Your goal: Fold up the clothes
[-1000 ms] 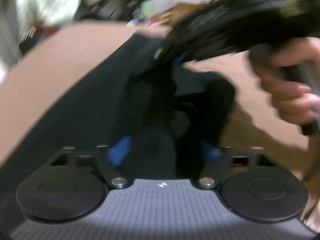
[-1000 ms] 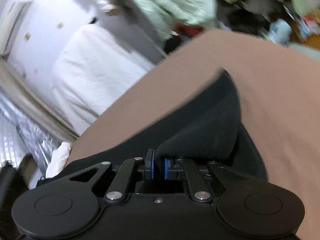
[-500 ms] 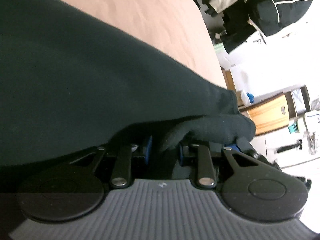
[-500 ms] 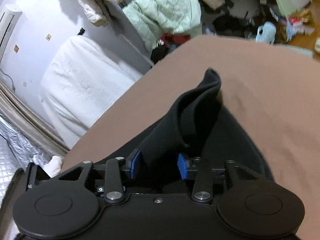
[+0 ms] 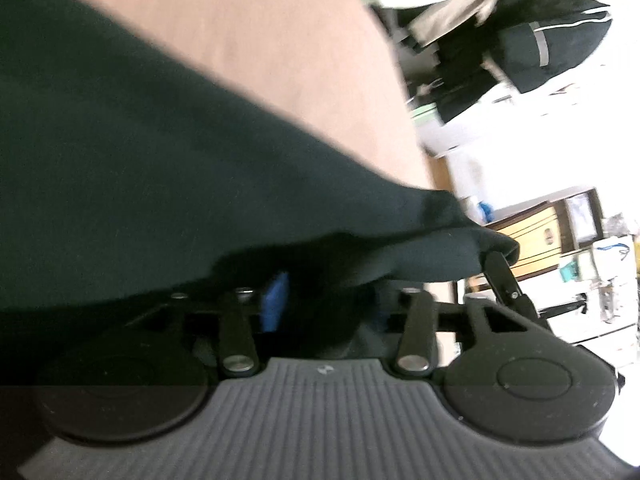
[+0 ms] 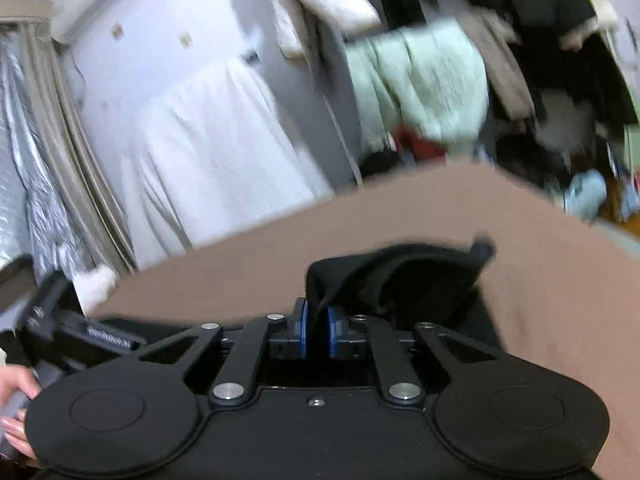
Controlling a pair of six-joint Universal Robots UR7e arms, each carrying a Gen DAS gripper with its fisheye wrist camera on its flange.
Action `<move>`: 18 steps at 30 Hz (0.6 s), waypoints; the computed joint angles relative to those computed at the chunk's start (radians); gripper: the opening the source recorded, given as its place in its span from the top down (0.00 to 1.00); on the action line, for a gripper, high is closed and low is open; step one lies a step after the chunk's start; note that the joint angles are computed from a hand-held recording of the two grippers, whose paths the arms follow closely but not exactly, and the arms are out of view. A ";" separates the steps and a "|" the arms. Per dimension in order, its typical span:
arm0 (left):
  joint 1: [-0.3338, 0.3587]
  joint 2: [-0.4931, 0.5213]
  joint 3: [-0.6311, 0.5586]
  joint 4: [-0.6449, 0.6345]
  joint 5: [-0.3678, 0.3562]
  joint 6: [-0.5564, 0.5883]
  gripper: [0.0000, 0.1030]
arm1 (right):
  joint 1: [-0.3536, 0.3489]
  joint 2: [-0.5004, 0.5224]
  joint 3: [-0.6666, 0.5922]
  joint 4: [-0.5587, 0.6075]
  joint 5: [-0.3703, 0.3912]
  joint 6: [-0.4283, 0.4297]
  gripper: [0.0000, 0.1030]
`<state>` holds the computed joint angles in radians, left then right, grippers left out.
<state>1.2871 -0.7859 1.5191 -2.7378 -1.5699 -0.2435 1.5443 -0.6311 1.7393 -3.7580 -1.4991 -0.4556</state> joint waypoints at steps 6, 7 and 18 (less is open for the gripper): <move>-0.047 -0.069 0.024 0.131 0.117 0.063 0.21 | 0.033 -0.168 0.050 0.266 -0.192 0.253 0.95; -0.046 -0.075 0.026 0.135 0.111 0.062 0.21 | 0.031 -0.181 0.063 0.262 -0.215 0.261 0.95; -0.130 -0.094 0.059 0.331 0.455 0.181 0.21 | -0.023 -0.159 0.171 0.095 -0.382 0.248 0.67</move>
<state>1.1567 -0.8801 1.5781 -2.4072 -1.1152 -0.0629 1.5214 -0.7899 1.9107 -3.6626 -1.8814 -0.2078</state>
